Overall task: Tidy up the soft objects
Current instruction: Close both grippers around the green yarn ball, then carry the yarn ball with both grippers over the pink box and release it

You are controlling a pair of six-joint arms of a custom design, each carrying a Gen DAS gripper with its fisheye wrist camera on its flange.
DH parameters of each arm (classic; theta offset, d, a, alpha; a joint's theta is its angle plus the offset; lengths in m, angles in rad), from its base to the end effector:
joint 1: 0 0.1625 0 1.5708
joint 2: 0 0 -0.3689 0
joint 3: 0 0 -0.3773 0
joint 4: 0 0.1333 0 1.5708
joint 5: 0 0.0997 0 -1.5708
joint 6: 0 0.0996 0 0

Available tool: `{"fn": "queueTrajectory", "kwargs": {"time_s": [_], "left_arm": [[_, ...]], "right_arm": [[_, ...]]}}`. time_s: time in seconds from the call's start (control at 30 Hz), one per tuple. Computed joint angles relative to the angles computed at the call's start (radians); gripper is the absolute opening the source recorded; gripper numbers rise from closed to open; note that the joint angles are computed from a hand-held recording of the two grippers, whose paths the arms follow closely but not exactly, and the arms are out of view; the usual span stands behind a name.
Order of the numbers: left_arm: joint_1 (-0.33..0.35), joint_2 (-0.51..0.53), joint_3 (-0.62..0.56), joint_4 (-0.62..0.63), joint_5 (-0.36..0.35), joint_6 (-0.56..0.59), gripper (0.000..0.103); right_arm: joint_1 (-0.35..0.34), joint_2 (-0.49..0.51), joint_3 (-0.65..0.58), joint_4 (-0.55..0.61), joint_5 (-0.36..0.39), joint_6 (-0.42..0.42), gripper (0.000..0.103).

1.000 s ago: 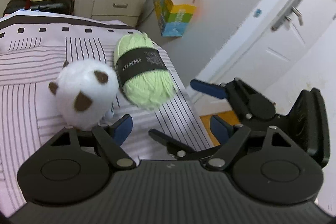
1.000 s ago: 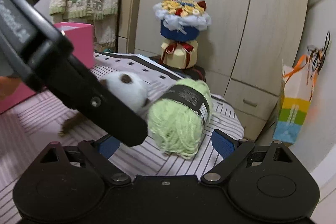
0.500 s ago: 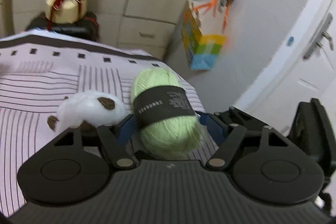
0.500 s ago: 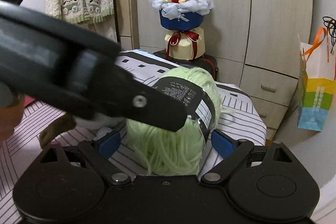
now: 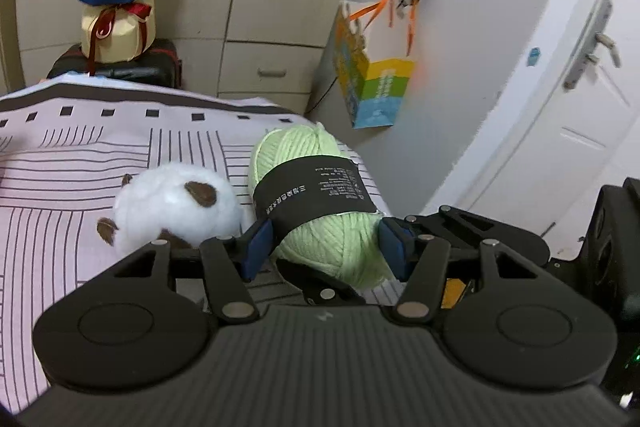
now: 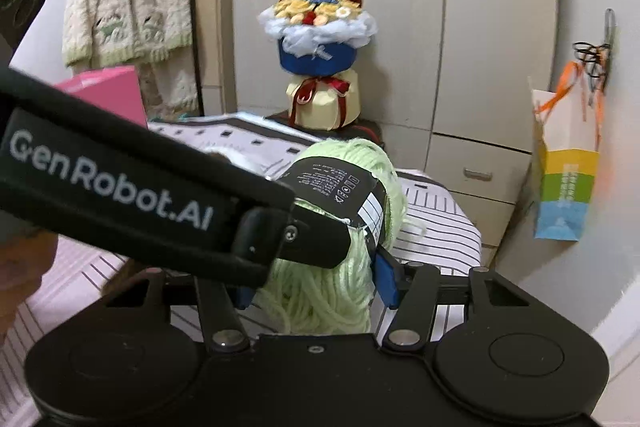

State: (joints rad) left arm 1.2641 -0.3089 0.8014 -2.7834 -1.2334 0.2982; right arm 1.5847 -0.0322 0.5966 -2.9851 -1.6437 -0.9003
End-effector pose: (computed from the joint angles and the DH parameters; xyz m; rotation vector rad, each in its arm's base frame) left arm -0.0893 -0.8327 0.0913 0.6253 2.5728 -0.9966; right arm 0.1375 -0.8261 -0.0181 1.0817 -2.2941 0.9970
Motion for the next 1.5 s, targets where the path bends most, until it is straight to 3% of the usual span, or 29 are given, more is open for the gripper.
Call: {"fn": "queueTrajectory", "kwargs": {"time_s": [0.23, 0.7, 0.9, 1.03, 1.23, 1.37, 1.5], "left_arm": [[-0.020, -0.113, 0.199, -0.066, -0.001, 0.023, 0.059], [-0.037, -0.374, 0.621, -0.194, -0.023, 0.097, 0.059], [-0.056, -0.485, 0.798, -0.246, 0.041, 0.131, 0.059], [-0.054, -0.552, 0.896, -0.283, 0.032, 0.144, 0.059], [-0.041, -0.654, 1.000, -0.282, -0.002, 0.122, 0.059], [-0.037, -0.731, 1.072, -0.309, -0.019, 0.116, 0.058], [-0.046, -0.813, 1.132, -0.351, -0.017, 0.136, 0.058]], "right_arm": [[0.013, -0.113, 0.209, -0.075, -0.020, 0.122, 0.062], [0.053, -0.234, 0.618, -0.444, -0.043, 0.194, 0.062], [0.089, -0.259, 0.761, -0.549, -0.076, 0.214, 0.062], [0.114, -0.281, 0.829, -0.565, -0.107, 0.285, 0.062], [0.174, -0.286, 0.887, -0.595, -0.187, 0.285, 0.062], [0.217, -0.288, 0.905, -0.607, -0.214, 0.258, 0.062], [0.260, -0.288, 0.907, -0.624, -0.194, 0.200, 0.062]]}}
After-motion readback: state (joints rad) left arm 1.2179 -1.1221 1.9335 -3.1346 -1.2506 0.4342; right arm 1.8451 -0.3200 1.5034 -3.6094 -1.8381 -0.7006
